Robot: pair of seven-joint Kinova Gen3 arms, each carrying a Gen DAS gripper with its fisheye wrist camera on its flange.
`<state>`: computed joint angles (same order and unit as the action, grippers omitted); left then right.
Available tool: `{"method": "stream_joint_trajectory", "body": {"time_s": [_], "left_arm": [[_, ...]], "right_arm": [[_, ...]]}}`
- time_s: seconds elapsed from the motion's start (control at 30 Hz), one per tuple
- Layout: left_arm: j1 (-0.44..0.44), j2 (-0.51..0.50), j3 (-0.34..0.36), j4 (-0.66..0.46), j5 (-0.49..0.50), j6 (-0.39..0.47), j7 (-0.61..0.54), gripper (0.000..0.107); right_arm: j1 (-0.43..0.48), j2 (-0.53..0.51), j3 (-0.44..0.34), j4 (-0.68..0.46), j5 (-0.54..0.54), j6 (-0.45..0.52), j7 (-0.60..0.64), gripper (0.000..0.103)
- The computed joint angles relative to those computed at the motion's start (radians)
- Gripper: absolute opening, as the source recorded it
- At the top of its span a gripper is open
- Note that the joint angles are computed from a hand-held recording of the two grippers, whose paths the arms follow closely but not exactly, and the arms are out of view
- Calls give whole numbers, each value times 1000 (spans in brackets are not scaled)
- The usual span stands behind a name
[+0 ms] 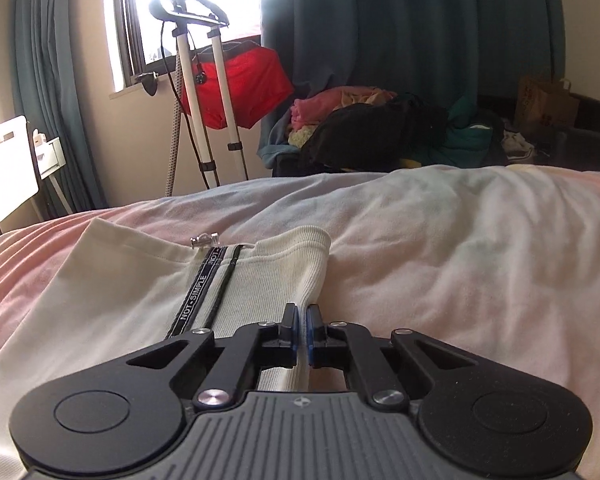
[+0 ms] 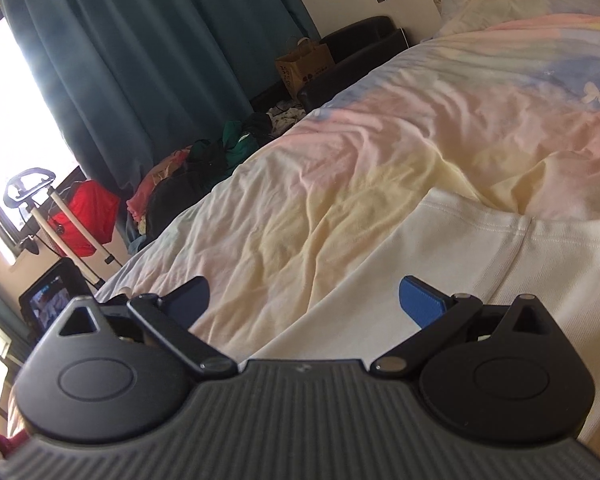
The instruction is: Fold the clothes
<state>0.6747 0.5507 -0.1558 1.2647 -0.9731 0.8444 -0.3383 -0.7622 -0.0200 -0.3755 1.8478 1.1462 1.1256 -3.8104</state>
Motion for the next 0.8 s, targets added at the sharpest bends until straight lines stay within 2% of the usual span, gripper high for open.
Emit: {"method": "stream_joint_trajectory", "body": {"time_s": [0.07,0.13,0.23,0.3,0.47,0.53,0.6,0.67,0.73,0.8], "left_arm": [[43,-13,-37,17,-36,-17,36,4],[81,-50,-63,61,-83,-85,87,3],[112,-125,-22,120,-185,-208,101,3],[92,-160,48,128,-187,-289,49,3],[18,-186,208,149,-58,-446,-155,7],[15,-194,227,159,15,-438,-232,17],[61,-201,187,169,63,-397,-263,28],[83,-210,182,192,51,-362,-240,67],[100,-264,161,271,6,-354,-164,76],[165,-351,106,364,-41,-305,-83,77]], "right_arm": [[-7,0,-7,1,10,24,-11,103],[-13,2,-11,1,17,46,-21,103],[-22,3,-14,0,23,71,-31,103],[-28,5,-16,0,28,92,-39,103],[-45,3,-24,15,56,180,-106,103],[-51,1,-28,23,66,216,-135,103],[-47,-10,-24,36,63,214,-157,103],[-37,-22,-21,47,56,195,-167,103],[-26,-32,-21,55,52,171,-170,103],[-16,-40,-24,63,53,147,-176,103]]}}
